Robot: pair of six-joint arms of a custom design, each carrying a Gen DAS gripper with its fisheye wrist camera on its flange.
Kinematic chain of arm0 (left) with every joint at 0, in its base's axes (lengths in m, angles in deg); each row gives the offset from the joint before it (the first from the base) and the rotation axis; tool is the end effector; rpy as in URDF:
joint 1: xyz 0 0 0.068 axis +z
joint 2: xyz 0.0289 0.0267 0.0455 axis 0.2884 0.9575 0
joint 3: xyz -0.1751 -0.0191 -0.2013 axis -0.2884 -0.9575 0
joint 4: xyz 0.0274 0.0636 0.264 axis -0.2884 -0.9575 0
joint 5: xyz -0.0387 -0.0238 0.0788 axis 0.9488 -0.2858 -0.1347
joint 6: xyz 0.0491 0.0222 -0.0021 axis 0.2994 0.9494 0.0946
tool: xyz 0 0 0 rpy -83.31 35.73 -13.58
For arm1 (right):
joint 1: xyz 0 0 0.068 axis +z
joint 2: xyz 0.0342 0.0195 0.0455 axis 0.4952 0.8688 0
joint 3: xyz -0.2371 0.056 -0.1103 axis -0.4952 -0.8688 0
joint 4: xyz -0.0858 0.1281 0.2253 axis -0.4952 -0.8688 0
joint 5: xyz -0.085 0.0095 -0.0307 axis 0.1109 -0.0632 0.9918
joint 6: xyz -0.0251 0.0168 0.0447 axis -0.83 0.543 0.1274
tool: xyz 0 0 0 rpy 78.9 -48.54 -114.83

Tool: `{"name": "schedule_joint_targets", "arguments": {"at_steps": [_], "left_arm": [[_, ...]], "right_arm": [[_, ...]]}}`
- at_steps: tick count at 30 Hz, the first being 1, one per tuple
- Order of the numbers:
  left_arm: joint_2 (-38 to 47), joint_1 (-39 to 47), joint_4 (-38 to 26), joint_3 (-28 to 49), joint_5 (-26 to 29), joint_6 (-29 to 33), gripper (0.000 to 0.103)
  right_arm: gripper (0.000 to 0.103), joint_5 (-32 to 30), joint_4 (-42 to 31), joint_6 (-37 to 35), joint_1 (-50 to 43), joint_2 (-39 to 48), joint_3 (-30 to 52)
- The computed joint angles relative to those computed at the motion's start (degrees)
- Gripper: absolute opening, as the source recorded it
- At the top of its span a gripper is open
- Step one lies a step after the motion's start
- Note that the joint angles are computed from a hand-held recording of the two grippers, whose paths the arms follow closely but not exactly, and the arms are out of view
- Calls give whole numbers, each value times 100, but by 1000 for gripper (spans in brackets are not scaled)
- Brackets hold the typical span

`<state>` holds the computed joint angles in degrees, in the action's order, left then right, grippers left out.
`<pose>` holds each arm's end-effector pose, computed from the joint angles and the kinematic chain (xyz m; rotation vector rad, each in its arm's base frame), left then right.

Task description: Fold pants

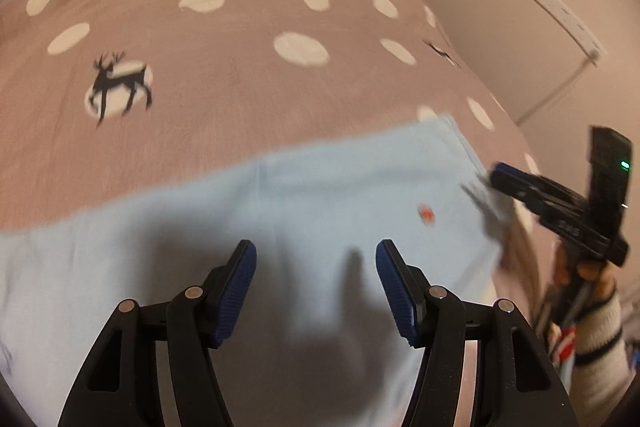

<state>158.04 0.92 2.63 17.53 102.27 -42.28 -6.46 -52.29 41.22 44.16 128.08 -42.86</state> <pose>0.3028 -0.0972 0.0630 0.1627 2.5759 -0.5950 0.3067 0.0856 0.0805 -0.3894 2.4311 0.3224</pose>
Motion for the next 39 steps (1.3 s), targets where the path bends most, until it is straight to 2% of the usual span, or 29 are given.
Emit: {"name": "schedule_joint_targets", "arguments": {"at_steps": [2, 4, 5, 6, 9, 11, 12, 14, 15, 17, 19, 21, 24, 26, 30, 31, 32, 33, 36, 39], "left_arm": [[-225, 57, 60, -408, 110, 118, 61], [-386, 144, 232, -855, 239, 150, 61], [-635, 192, 474, -1273, 280, 178, 61], [-822, 203, 506, -1499, 260, 269, 61], [-1457, 319, 343, -2082, 191, 581, 61], [-1930, 676, -13, -2362, 372, 778, 61], [-2123, 868, -199, -2443, 473, 845, 61], [-2798, 1500, -706, -2688, 760, 1017, 61], [-3043, 1760, -837, -2760, 868, 1059, 61], [-3639, 2650, -1221, -2899, 1124, 1316, 61], [-3704, 3420, -1348, -2892, 1275, 1482, 61], [-3323, 4312, -1307, -2793, 1466, 1633, 61], [-2563, 4994, -1130, -2598, 1491, 1775, 61], [-2267, 5275, -1084, -2545, 1842, 1872, 61], [-2363, 5297, -1058, -2613, 1771, 2033, 61], [-2371, 5250, -1019, -2630, 1743, 2016, 61], [-2422, 5185, -1017, -2656, 1696, 1990, 61], [-2446, 5204, -1090, -2646, 1705, 2056, 61], [-2501, 4958, -1273, -2567, 1815, 1947, 61], [-2525, 4559, -1300, -2467, 2179, 1654, 61]], "right_arm": [[38, -120, 39, -135, 192, 111, -159], [38, 145, 142, -185, 298, 341, -259], [37, 184, 432, -187, 251, 416, -422], [37, 77, 883, -106, 138, 369, -710], [35, 63, 915, 199, -152, -39, -1088], [32, 45, 705, 360, -267, -284, -1202], [34, 84, 623, 455, -284, -478, -1319], [47, 562, 401, 757, -123, -862, -1475], [47, 595, 392, 959, -161, -1132, -1677], [47, 156, 607, 1500, -271, -1299, -1915], [47, -321, 901, 2056, -462, -1287, -2153], [47, -565, 1364, 2624, -461, -957, -2224], [48, -326, 1817, 3259, -147, -402, -2057], [47, -284, 2199, 3524, -101, -137, -1979], [46, -455, 3040, 4205, -274, 502, -1694], [40, -483, 3190, 4312, -299, 574, -1698], [19, -345, 3244, 4478, -236, 647, -1626], [6, -113, 3068, 4544, -117, 565, -1567], [6, 775, 2871, 4341, 551, -51, -1650], [5, 2113, 1987, 3304, 1870, -744, -1209]]}}
